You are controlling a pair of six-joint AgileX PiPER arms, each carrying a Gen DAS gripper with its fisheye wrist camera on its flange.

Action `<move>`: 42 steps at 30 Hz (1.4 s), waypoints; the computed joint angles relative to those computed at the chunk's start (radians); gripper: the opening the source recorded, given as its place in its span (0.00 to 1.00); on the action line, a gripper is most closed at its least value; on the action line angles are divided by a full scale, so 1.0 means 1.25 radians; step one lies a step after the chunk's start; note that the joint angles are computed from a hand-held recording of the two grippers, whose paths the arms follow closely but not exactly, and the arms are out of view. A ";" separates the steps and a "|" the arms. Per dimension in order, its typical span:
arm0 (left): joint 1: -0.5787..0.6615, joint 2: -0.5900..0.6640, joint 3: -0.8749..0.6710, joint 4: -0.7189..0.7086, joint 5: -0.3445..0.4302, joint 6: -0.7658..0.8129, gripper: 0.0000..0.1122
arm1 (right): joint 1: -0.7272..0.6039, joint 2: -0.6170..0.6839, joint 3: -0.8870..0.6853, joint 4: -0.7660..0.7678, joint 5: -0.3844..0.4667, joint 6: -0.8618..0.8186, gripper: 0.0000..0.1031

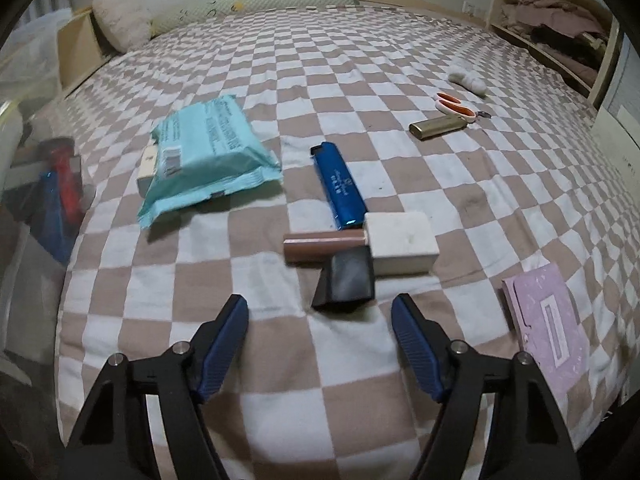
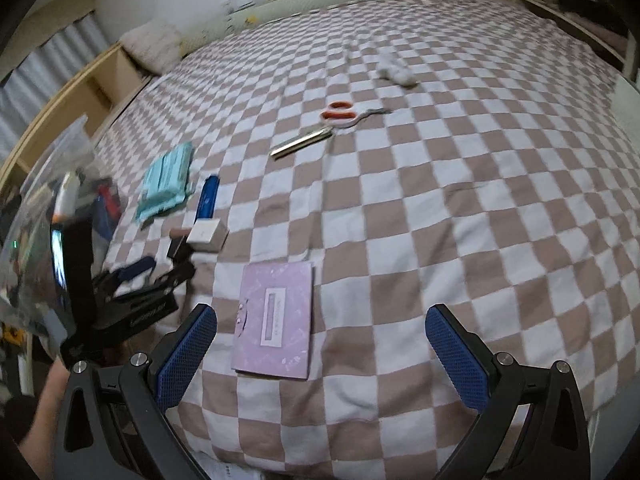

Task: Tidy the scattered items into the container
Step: 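Move the right gripper to the lilac booklet and close on its edge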

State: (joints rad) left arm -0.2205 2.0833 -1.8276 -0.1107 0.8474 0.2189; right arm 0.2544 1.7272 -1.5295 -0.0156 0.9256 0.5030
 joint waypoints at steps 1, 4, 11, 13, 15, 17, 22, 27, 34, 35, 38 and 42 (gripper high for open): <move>-0.001 0.001 0.003 -0.002 -0.010 0.001 0.66 | 0.008 0.006 0.001 -0.009 -0.003 -0.002 1.00; 0.001 0.003 0.015 -0.013 -0.033 0.006 0.66 | 0.050 0.036 -0.006 -0.086 0.011 0.040 1.00; 0.003 -0.010 0.048 -0.024 -0.070 0.015 0.58 | 0.064 0.075 0.020 -0.076 -0.037 0.066 1.00; 0.003 -0.015 0.057 -0.018 -0.079 0.011 0.53 | 0.064 0.082 0.027 -0.070 -0.042 0.070 1.00; 0.003 -0.016 0.058 -0.016 -0.081 0.008 0.46 | 0.072 0.094 0.023 -0.080 -0.036 0.076 1.00; 0.005 -0.016 0.056 -0.021 -0.079 0.010 0.40 | 0.094 0.109 0.014 -0.121 -0.028 0.099 1.00; 0.012 -0.023 0.066 -0.034 -0.078 0.029 0.26 | 0.130 0.117 0.025 -0.193 -0.035 0.141 1.00; 0.023 -0.032 0.073 -0.060 -0.068 0.044 0.24 | 0.129 0.116 0.031 -0.187 -0.043 0.142 1.00; 0.034 -0.044 0.086 -0.084 -0.062 0.049 0.24 | 0.129 0.116 0.027 -0.146 -0.065 0.130 1.00; 0.035 -0.045 0.086 -0.085 -0.060 0.049 0.24 | 0.137 0.125 0.017 -0.160 -0.055 0.136 1.00; 0.040 -0.048 0.086 -0.092 -0.053 0.049 0.24 | 0.155 0.145 -0.001 -0.200 -0.031 0.148 1.00; 0.049 -0.055 0.090 -0.098 -0.048 0.048 0.24 | 0.147 0.138 0.007 -0.189 -0.038 0.154 0.94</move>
State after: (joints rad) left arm -0.1587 2.0144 -1.7152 -0.2336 0.7872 0.2787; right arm 0.4379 1.8997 -1.5208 -0.2521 0.8775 0.6955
